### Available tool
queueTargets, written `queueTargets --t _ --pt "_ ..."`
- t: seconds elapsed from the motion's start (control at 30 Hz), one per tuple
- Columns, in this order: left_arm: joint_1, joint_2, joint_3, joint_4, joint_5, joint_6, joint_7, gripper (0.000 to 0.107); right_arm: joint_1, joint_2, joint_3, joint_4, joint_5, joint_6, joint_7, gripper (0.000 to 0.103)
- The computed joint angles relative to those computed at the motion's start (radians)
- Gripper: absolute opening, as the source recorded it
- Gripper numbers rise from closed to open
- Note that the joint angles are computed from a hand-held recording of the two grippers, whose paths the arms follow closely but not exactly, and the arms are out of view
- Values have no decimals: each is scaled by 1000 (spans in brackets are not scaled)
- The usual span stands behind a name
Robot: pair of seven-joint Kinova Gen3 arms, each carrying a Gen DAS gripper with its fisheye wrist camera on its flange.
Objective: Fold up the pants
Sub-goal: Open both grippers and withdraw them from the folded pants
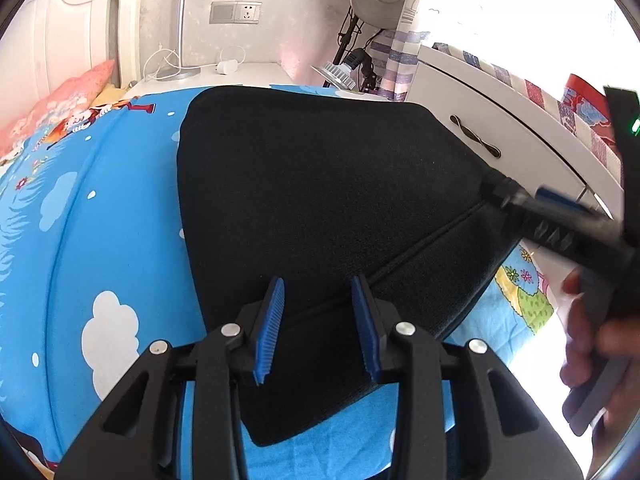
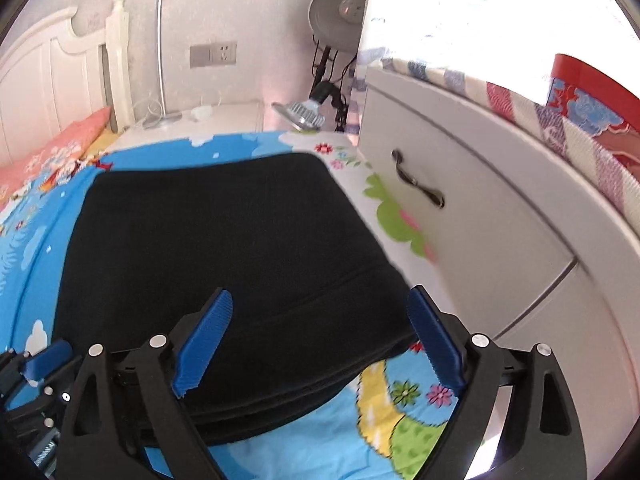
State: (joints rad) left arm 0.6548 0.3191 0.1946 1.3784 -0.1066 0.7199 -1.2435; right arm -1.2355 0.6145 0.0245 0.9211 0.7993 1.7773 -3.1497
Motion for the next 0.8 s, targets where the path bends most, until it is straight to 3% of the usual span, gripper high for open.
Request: queueTargets --t 0.13,0.2,0.33,0.4,0.47,0.7,0.8 --pt "46 -13 -32 -13 -70 5 70 56 1 21 2 8 -8 8 1 86" --pt "62 -20 -40 -16 -108 2 103 73 3 20 2 10 -11 8 2 86" --pt "81 -18 -41 -48 -160 39 141 85 7 9 -2 27 -17 -4 -12 87" --pt "110 -13 -50 -70 -212 70 171 97 9 6 -6 29 -22 -4 -16 87" --pt "112 -18 -39 -69 -228 64 162 101 9 6 -8 25 -25 1 -13 87" --pt "26 -41 20 -45 -74 6 36 101 9 -30 -28 52 -60 -1 -61 88" --pt "53 -52 -3 -32 -106 -15 65 101 5 -37 -37 54 -76 26 -77 88"
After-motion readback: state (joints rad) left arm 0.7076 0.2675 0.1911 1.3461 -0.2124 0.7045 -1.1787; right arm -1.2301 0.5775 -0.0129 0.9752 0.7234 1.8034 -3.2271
